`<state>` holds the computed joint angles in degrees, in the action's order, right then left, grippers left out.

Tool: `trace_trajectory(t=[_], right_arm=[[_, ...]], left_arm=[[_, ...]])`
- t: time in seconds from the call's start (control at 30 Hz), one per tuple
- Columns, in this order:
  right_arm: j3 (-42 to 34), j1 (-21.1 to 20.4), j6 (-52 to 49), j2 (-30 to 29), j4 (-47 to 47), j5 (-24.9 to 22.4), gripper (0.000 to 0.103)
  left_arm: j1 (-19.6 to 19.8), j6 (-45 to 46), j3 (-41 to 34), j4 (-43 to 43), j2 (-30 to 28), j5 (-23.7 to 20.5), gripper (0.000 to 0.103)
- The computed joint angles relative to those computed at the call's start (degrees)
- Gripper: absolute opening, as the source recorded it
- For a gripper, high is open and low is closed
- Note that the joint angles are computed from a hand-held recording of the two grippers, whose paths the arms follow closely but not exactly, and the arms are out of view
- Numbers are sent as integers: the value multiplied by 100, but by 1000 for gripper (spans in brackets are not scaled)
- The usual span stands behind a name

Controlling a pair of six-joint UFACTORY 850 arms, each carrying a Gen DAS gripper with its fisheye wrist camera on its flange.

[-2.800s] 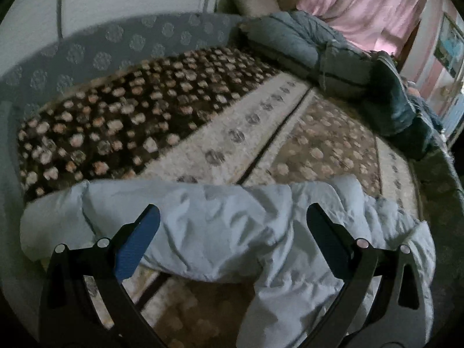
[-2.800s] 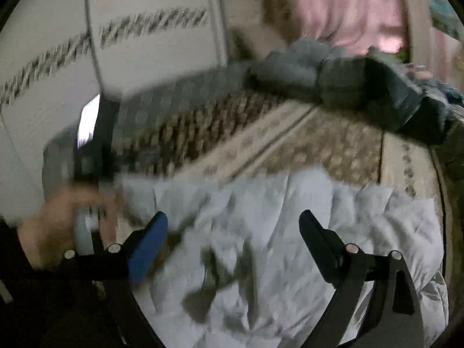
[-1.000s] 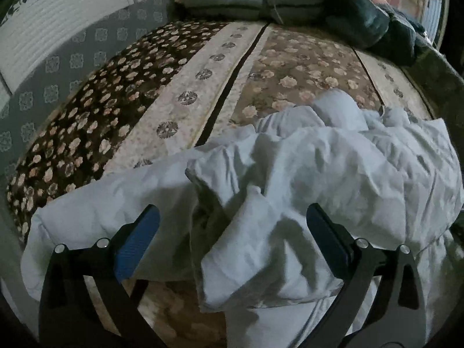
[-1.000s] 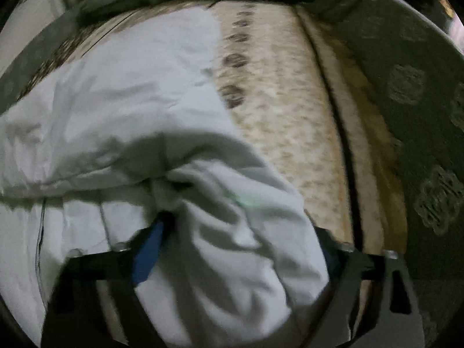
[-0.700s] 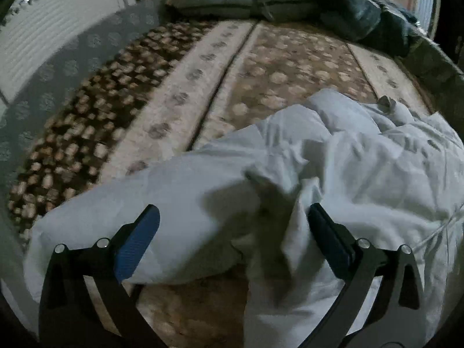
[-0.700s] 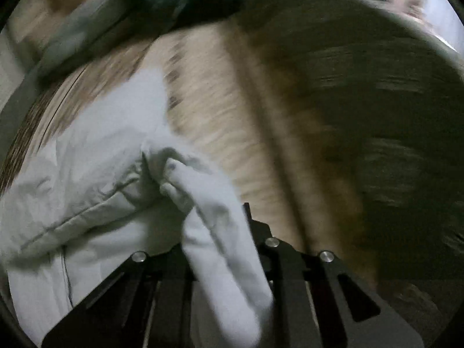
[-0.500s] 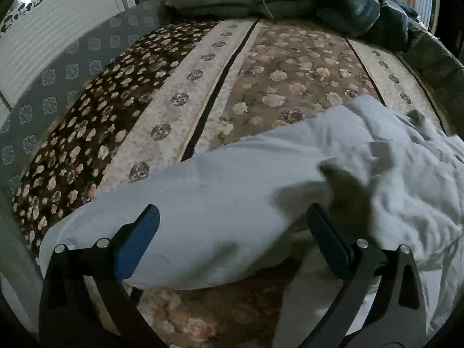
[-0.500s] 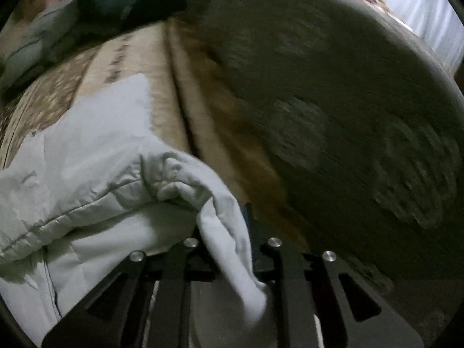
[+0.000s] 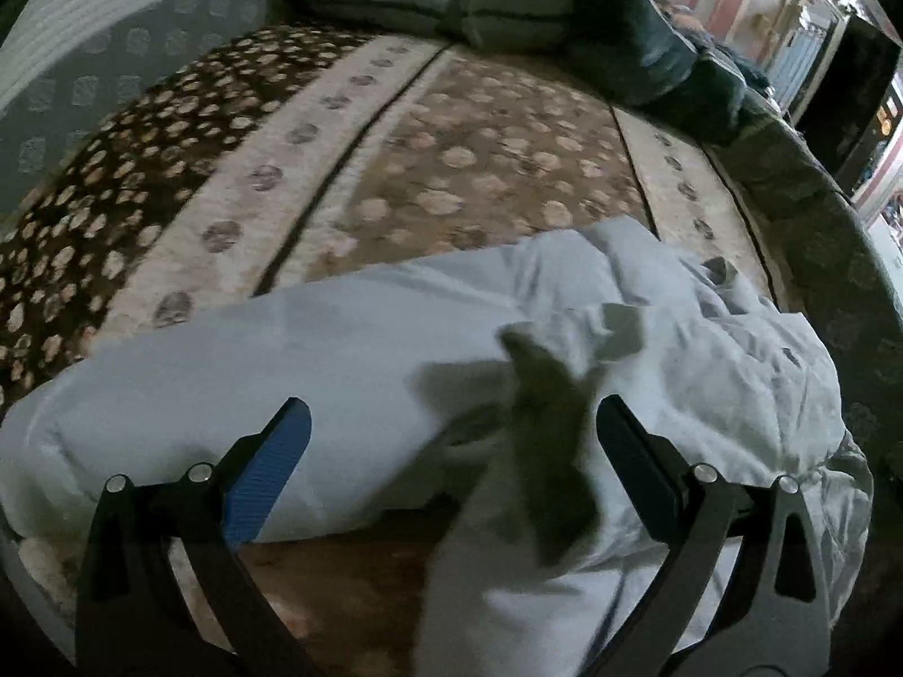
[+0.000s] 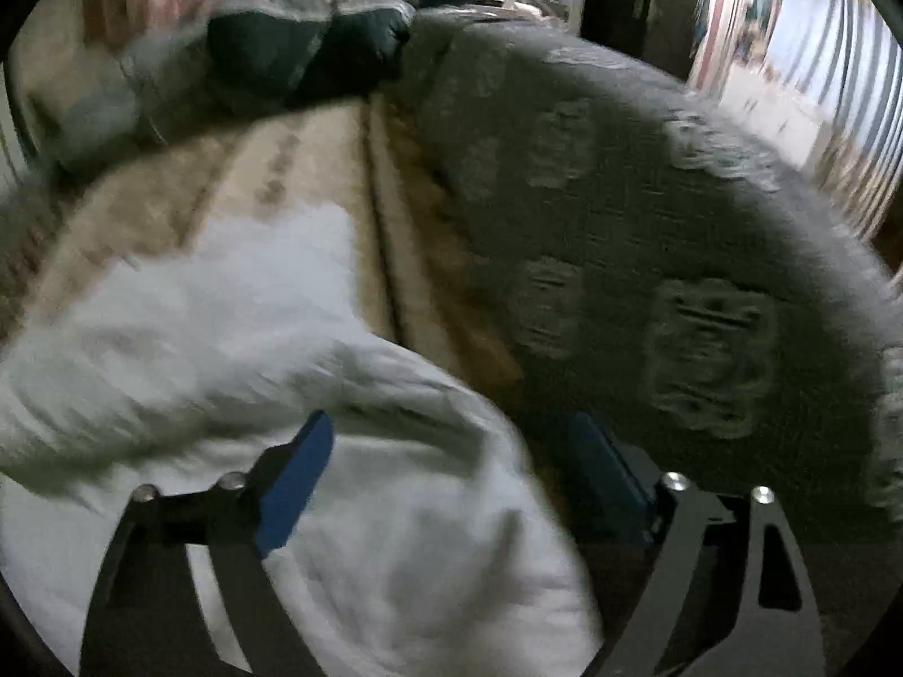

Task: Fold large clothes
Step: 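Grasp the jacket edge with the right tool while the left tool tucks fabric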

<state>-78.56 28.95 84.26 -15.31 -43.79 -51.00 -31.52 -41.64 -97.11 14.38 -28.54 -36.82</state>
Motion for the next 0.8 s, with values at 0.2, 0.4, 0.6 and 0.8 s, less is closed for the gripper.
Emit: trace_trajectory(t=[0.2, 0.4, 0.6, 0.8], right_arm=[[-947, -282, -471, -979, 113, 451, 95], [-1713, -561, -1389, -1830, 1236, 912, 99], [-2255, -739, -2104, -2184, 1946, 767, 1], [-2292, -446, -1098, -2048, 52, -430, 0]], left_arm=[[-315, 226, -938, 172, -746, -458, 100], [-470, 463, -1775, 180, -1446, -935, 100], [-471, 484, -2237, 142, -1829, -1145, 100], [-792, -162, -3346, 1846, -2614, -1811, 69]])
